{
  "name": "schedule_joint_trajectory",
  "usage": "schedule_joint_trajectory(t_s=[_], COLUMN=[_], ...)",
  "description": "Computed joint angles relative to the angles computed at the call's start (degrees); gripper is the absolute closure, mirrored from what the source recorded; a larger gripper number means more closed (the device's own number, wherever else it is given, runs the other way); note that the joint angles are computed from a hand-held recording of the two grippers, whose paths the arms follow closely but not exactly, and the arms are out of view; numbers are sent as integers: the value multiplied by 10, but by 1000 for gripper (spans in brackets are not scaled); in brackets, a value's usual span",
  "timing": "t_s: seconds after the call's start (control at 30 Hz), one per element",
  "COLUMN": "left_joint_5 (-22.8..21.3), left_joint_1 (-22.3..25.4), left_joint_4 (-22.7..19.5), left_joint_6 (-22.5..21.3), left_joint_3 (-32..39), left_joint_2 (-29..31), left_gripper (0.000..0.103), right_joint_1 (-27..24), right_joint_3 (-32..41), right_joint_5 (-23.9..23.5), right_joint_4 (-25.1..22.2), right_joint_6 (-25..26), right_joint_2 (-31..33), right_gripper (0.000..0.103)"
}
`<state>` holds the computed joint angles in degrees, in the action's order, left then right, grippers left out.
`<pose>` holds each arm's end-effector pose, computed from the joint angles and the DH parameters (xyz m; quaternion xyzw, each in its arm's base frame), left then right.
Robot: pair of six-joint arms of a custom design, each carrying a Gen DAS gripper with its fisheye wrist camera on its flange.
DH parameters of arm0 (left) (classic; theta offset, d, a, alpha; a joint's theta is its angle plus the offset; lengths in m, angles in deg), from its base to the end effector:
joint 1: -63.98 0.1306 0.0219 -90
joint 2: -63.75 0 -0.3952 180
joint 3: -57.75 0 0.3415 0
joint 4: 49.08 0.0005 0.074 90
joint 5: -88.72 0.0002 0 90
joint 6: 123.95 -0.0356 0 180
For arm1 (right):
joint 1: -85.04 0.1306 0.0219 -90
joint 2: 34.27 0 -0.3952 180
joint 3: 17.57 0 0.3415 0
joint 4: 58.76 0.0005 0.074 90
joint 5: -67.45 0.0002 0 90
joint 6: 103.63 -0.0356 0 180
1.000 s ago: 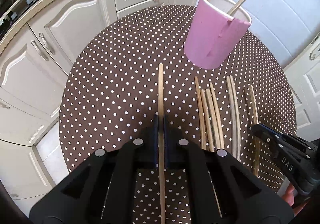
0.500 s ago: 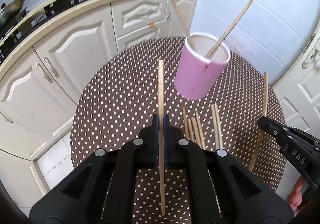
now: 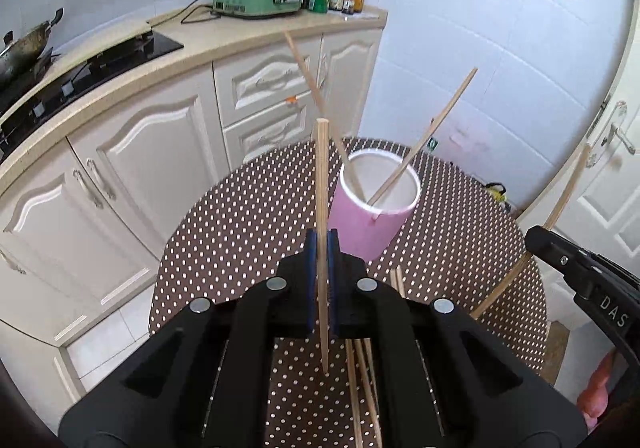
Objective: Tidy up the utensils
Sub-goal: 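Lift the left gripper's chopstick over the pink cup while the right gripper carries its own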
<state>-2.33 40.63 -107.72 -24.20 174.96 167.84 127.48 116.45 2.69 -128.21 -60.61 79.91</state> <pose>0.4842 -0.2089 0.5131 0.1061 0.9195 -0.0997 0.3652 0.4339 0.3756 0.5260 0.1116 0.9121 0.0913 0.3837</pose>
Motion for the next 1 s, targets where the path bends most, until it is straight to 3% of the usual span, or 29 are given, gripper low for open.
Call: schedule_joint_trajectory(t_s=[0.33, 0.43, 0.77, 0.93, 1.0], left_joint_5=[15, 33, 35, 35, 31], left_joint_1=[2, 4, 1, 2, 2], left_joint_4=[1, -29, -55, -76, -84], left_joint_6=[-9, -24, -34, -30, -28], left_joint_3=[56, 109, 251, 318, 335], left_joint_2=[1, 20, 78, 117, 132], left_gripper=[98, 98, 98, 98, 98], right_joint_1=[-4, -9, -25, -35, -38], right_joint_3=[83, 114, 258, 332, 329], right_joint_5=[42, 48, 62, 60, 53], right_joint_4=[14, 19, 8, -17, -8], right_joint_6=[70, 91, 154, 161, 158], right_joint_2=[15, 23, 80, 121, 124], right_gripper=[98, 98, 98, 98, 98])
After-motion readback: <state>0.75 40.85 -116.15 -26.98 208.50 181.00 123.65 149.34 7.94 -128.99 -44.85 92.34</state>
